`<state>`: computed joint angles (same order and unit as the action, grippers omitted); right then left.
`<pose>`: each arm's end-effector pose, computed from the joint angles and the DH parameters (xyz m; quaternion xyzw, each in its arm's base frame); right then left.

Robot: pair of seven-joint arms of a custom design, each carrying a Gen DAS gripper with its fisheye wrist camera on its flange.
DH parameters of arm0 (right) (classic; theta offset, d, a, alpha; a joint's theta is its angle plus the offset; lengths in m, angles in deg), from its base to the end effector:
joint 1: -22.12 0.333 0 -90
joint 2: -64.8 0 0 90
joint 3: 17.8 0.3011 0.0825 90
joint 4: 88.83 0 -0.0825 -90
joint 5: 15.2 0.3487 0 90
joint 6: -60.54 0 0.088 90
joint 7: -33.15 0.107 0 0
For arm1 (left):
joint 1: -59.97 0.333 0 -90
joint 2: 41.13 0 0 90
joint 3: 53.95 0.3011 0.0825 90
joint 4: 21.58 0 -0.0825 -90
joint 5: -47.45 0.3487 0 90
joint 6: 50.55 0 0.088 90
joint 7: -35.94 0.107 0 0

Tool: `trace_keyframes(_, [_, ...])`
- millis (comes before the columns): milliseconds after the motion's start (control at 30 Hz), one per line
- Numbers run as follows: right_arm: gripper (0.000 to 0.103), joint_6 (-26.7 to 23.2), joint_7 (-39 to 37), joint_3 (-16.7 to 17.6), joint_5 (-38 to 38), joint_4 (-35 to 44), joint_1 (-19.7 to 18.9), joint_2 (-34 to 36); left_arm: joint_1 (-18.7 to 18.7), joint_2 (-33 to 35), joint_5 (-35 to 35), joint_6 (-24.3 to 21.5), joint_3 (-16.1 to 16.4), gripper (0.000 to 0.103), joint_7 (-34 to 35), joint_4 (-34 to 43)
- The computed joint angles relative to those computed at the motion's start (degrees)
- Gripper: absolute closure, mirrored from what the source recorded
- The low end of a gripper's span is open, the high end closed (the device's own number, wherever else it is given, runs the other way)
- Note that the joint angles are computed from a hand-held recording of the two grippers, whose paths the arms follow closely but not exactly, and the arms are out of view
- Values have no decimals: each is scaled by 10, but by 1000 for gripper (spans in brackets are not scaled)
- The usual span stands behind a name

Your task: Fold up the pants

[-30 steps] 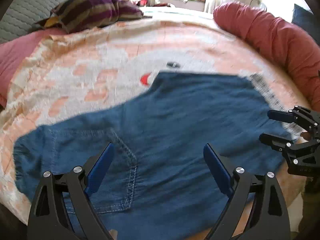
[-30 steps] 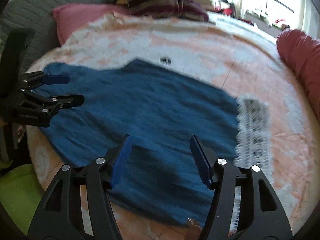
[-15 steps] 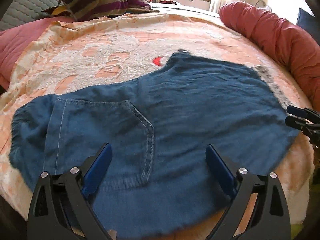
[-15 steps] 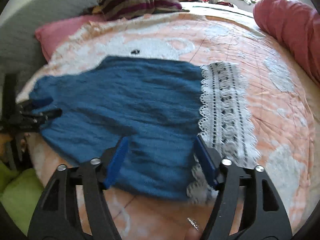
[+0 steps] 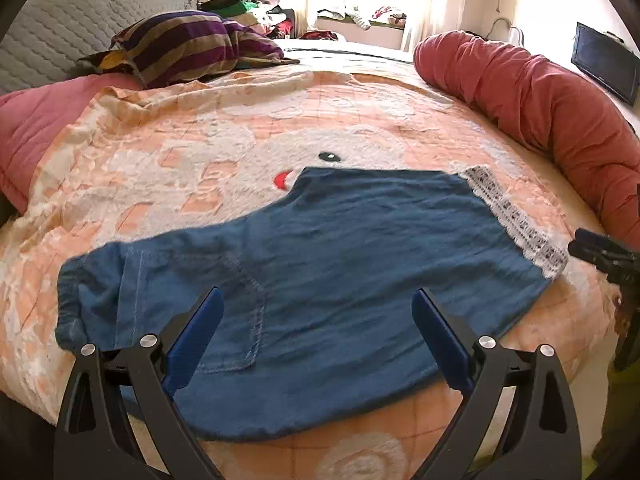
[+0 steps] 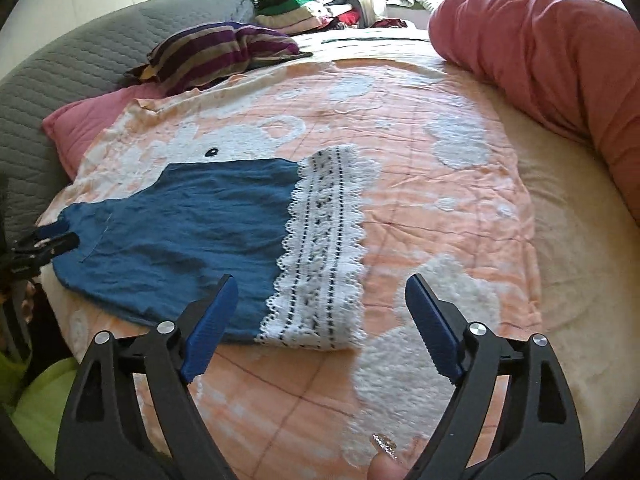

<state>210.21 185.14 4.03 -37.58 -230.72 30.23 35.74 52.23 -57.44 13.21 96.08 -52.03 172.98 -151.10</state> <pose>0.3523 0.2319 0.5250 -0.5656 0.7404 -0.2296 0.2813 0.4775 -0.0391 0.5402 -0.4709 0.8064 -0.3227 0.1542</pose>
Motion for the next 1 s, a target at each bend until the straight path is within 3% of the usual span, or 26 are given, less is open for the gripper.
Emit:
trace_keyframes(267, [24, 53, -3, -12, 19, -13, 8, 33, -17, 55, 23, -11, -41, 9, -9, 72])
trace_keyframes(533, [24, 99, 6, -12, 25, -28, -2, 49, -24, 165, 55, -40, -104, 9, -3, 194])
trace_keyframes(600, [24, 109, 5, -10, 26, -28, -4, 59, -25, 189, 79, -14, -122, 9, 4, 208])
trace_keyframes(700, [24, 120, 18, -3, 18, -29, -15, 66, -25, 235, 115, -18, -144, 9, 4, 253])
trace_keyframes(800, [24, 136, 33, 2, 11, -29, -25, 73, -23, 287, 147, -52, -161, 9, -9, 314])
trace_keyframes(900, [35, 144, 30, 2, 10, -25, -25, 82, -25, 349, 190, -116, -173, 9, -39, 393])
trace_keyframes(1000, [37, 155, 32, -2, 8, -27, -25, 85, -14, 392, 184, -141, -194, 9, -29, 438])
